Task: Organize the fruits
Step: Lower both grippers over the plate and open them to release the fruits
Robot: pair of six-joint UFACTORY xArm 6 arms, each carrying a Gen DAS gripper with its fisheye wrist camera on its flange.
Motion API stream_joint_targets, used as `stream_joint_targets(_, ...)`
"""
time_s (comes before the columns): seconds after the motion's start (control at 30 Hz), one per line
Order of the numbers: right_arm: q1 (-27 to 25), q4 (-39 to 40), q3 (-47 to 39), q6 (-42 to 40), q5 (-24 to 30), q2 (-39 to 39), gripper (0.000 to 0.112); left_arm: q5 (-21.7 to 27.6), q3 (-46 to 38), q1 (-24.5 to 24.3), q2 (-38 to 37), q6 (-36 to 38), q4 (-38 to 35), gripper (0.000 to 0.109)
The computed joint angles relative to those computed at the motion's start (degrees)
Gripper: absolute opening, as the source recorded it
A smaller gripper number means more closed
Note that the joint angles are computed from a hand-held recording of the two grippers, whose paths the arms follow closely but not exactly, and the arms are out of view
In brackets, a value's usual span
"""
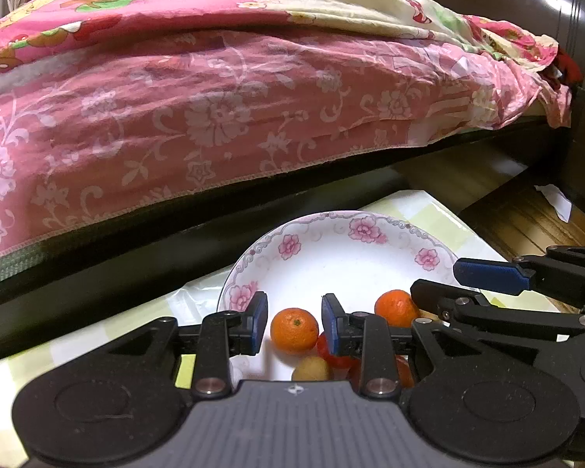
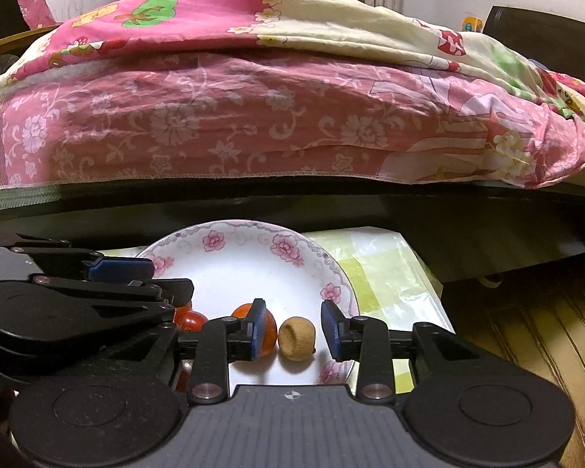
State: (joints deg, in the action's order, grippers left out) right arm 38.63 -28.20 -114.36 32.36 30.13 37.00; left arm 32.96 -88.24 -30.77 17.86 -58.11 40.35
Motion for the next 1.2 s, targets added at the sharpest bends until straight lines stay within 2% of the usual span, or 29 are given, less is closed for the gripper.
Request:
stream_joint_targets(0.57,0.8,-1.8,3.4,2.3,-2.3,-3.3,0.034,0.6,5.0,-0.5,-6.5,-3.1,3.2,0.039)
stream_joint_targets(1.2,1.6,-6.0,9.3,6.1,-2.8,-8.7,0.034,1.9,9.5,-2.2,-12.4,-4.6,4.7,0.04)
